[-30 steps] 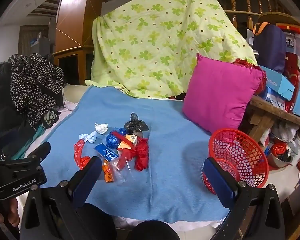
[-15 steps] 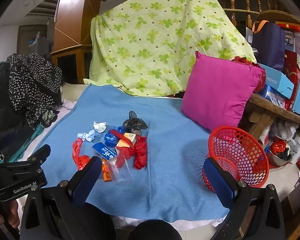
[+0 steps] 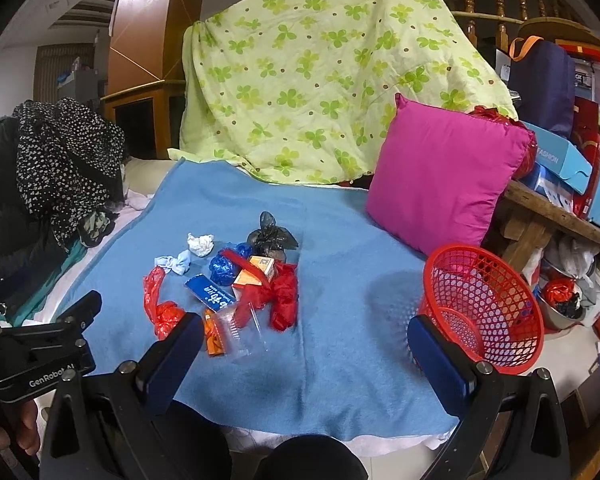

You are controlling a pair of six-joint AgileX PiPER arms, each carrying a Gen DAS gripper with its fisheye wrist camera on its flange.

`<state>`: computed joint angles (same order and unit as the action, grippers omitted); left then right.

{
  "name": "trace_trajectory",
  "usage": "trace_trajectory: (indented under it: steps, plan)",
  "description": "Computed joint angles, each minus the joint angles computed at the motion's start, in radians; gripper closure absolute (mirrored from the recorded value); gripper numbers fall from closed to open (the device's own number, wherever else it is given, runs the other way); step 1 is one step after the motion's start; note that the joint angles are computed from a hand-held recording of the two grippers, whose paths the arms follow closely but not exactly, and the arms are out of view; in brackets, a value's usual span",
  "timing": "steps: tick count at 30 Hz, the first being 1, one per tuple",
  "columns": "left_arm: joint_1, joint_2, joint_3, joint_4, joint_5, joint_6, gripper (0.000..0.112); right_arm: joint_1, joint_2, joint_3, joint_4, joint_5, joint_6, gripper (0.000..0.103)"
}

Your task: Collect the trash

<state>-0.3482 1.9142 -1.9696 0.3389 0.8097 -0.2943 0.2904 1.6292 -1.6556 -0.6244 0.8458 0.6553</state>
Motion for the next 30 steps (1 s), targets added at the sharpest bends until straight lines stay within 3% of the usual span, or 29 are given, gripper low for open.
trace_trajectory:
  steps: [6, 11, 15, 17, 23, 26, 30]
  plan:
    - [0.051, 0.057, -0.022, -0.045, 0.021, 0.023, 0.009, -0.098, -0.008, 0.066, 0.240, -0.153, -0.136, 0.001]
    - [0.090, 0.122, -0.062, -0.098, 0.055, 0.056, 0.009, -0.183, 0.058, 0.082, 0.464, -0.237, -0.273, 0.001]
    - [0.123, 0.180, -0.113, -0.161, 0.092, 0.091, 0.009, -0.219, 0.152, -0.017, 0.574, -0.090, -0.372, 0.001]
    - [0.136, 0.213, -0.145, -0.183, 0.112, 0.110, 0.009, -0.237, 0.196, -0.046, 0.621, -0.071, -0.392, 0.001]
    - [0.169, 0.305, -0.256, -0.255, 0.189, 0.150, 0.009, -0.286, 0.313, -0.101, 0.832, -0.109, -0.491, 0.002]
    - [0.176, 0.353, -0.332, -0.293, 0.228, 0.174, 0.009, -0.285, 0.372, -0.154, 0.886, -0.116, -0.529, 0.015]
    - [0.175, 0.440, -0.484, -0.351, 0.295, 0.219, 0.009, -0.295, 0.476, -0.277, 0.973, -0.075, -0.576, 0.017]
